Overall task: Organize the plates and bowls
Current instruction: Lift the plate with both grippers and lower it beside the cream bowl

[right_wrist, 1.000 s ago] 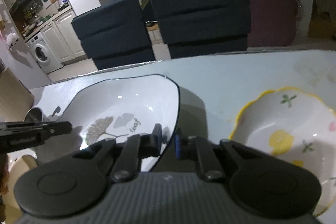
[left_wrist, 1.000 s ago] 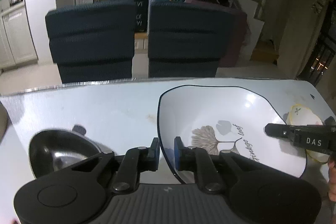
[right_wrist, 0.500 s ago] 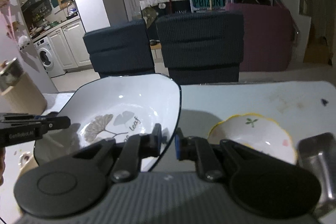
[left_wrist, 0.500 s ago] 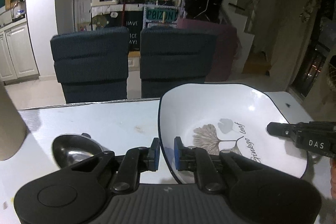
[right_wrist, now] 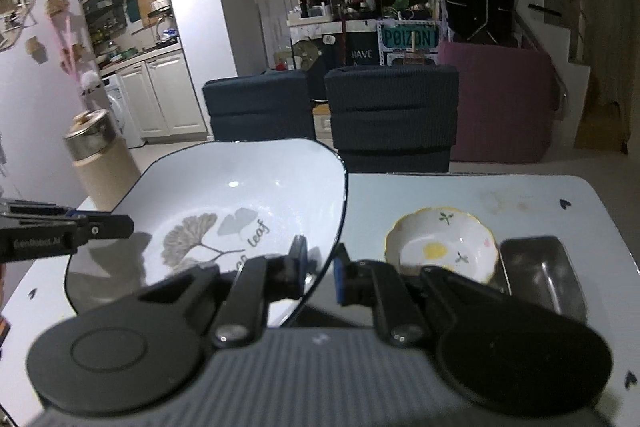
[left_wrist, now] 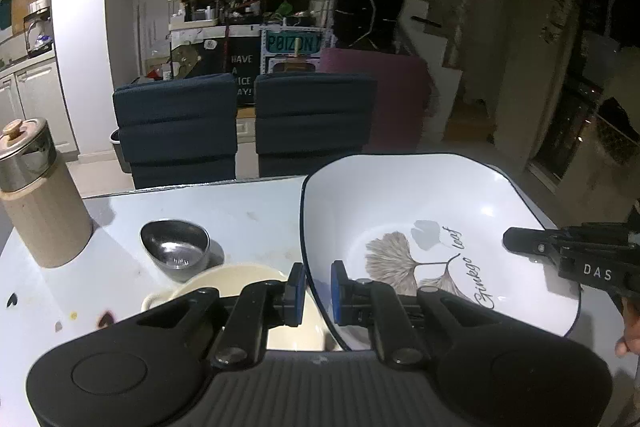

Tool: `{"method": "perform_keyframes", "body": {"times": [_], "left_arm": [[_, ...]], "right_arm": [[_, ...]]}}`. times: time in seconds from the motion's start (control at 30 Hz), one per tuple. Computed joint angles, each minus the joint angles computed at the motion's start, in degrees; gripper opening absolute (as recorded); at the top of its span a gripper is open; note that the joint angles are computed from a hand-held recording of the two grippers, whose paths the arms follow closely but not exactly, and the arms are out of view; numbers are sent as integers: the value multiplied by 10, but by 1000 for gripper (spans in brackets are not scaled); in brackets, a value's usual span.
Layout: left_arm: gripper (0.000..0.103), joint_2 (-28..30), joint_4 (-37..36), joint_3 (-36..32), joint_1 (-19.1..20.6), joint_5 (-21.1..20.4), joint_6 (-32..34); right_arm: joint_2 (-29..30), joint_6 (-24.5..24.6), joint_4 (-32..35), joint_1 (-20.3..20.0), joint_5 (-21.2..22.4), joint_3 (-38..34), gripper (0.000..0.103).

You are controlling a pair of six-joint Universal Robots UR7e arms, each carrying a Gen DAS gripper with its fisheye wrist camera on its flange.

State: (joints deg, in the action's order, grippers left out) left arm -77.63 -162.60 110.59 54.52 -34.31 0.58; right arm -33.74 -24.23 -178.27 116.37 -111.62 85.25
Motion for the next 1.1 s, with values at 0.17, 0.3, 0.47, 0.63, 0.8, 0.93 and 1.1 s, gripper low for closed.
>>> {"method": "perform_keyframes", "body": {"times": [0.17,0.3,0.47,0.63,0.8,0.93,1.1], "left_arm": [[14,-46,39,53,-36,6,-53],[14,-74,79,92,-53,3,-108],[14,-96,104,129,-50,-16,-145],[14,-103,80,163,-26,-44,-152],[14,-114,108,167,5,-63,-164],[14,-136,133,173,30,-65,-176],[14,-160,181,178,48,-56,-206]], "right_arm": [[-45,17,-6,8,-2,65,16],[-70,18,-21,12,-11,112,16],[-88,31,-11,12,-25,148,16],[-89,44,2,5,-36,175,16],[-69,53,32,7,-57,169,17],[-51,66,58,11,-54,164,17],[-14,76,107,22,-54,129,16]]}}
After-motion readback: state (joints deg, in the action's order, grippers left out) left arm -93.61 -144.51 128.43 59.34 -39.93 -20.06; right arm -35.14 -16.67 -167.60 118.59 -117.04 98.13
